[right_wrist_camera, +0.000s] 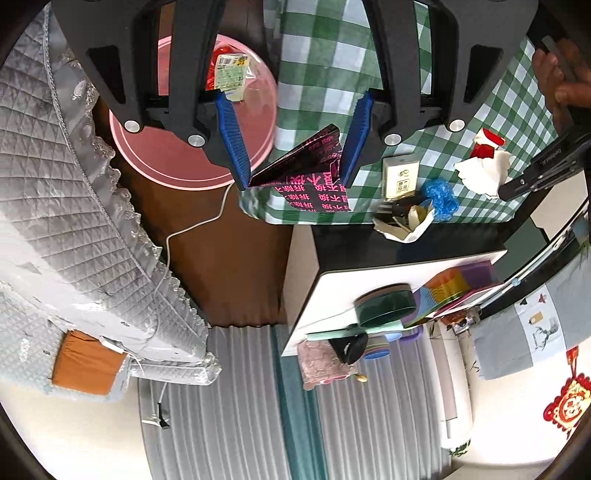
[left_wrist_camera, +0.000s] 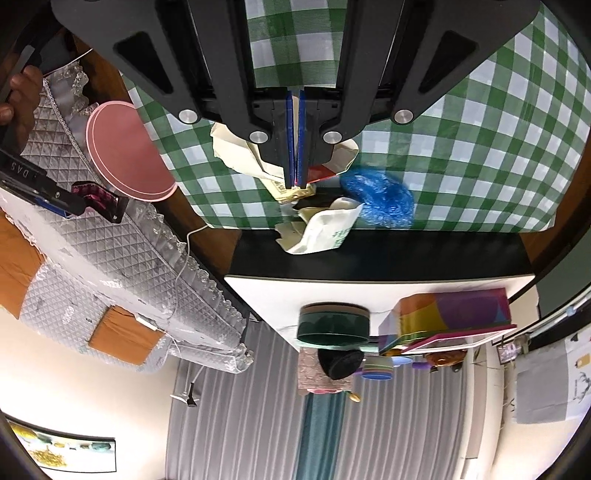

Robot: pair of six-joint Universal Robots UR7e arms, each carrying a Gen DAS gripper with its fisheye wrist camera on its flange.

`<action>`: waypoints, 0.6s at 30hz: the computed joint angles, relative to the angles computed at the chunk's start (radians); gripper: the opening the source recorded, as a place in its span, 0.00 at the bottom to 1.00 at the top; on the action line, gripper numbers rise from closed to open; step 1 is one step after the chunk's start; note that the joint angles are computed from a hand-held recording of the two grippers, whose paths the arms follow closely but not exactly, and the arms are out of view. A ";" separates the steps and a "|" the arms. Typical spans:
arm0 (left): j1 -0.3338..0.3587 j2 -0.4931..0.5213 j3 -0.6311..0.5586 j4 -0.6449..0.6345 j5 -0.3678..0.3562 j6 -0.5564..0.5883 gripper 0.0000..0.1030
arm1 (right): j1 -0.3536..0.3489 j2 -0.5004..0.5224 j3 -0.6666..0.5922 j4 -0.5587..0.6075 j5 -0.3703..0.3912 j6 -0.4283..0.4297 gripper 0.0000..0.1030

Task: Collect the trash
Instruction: 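Lift both held items and carry them toward the pink bin, then open the right tool over the pink bin while the left tool opens to drop the wrapper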

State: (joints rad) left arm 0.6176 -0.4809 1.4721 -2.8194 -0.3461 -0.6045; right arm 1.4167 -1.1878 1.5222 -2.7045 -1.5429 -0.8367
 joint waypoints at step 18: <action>-0.006 0.105 -0.181 -0.008 -0.065 0.140 0.01 | -0.038 -0.001 -0.072 -0.005 0.008 0.015 0.49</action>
